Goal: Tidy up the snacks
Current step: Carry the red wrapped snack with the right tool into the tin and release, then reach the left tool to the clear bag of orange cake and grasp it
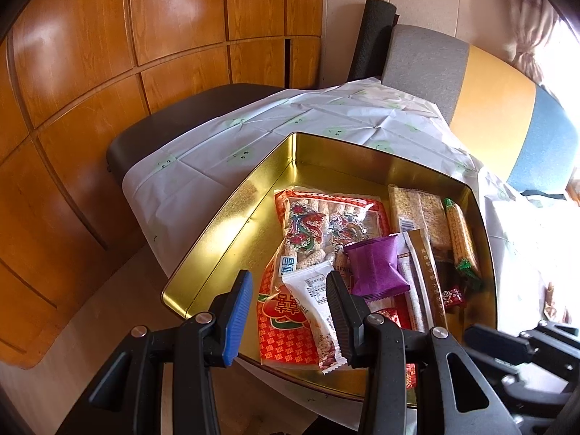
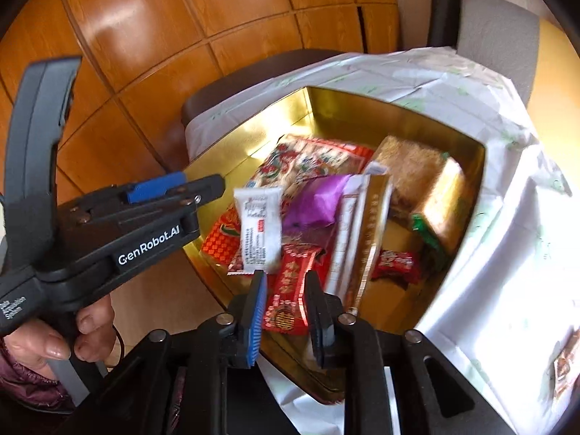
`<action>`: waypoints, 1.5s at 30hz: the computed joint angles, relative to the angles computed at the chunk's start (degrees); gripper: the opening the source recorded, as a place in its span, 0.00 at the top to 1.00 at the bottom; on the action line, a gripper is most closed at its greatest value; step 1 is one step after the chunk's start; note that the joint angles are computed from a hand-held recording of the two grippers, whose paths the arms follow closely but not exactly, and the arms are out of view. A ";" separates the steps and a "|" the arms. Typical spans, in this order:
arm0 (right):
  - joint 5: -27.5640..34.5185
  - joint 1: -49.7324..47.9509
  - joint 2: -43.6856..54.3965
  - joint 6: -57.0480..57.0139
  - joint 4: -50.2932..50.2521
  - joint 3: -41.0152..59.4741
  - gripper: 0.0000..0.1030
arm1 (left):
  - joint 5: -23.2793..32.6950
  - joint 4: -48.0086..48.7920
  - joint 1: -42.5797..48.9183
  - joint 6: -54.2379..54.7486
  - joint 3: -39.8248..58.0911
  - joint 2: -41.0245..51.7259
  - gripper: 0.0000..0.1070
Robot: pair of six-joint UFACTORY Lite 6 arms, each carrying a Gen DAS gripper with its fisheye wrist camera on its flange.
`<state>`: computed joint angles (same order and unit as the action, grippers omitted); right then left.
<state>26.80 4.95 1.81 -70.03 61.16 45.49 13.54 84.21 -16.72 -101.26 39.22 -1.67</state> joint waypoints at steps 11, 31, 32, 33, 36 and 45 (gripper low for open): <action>2.31 -13.51 -11.75 2.70 -7.48 -5.15 0.72 | 1.54 -3.72 -3.97 4.00 -0.02 -1.87 0.60; 5.43 -52.30 -1.26 -11.27 -16.05 6.96 0.70 | 6.91 -9.38 -18.30 9.60 6.33 2.54 0.60; 4.88 -53.52 0.35 -11.67 -16.11 8.28 0.70 | 7.26 -9.82 -19.15 10.15 7.01 3.08 0.60; 4.10 -54.70 2.05 -12.12 -16.02 9.63 0.70 | 7.58 -10.22 -19.92 10.65 7.76 3.70 0.60; 2.25 -58.27 7.22 -13.89 -14.28 13.59 0.70 | 8.64 -11.56 -22.21 12.28 10.21 5.65 0.59; 4.24 -64.18 18.35 0.56 -18.69 25.27 0.70 | 11.48 -15.10 -28.83 16.91 18.74 12.92 0.54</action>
<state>31.04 -59.24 20.17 -69.47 42.47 70.76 25.02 69.11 -45.56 -84.35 57.96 11.25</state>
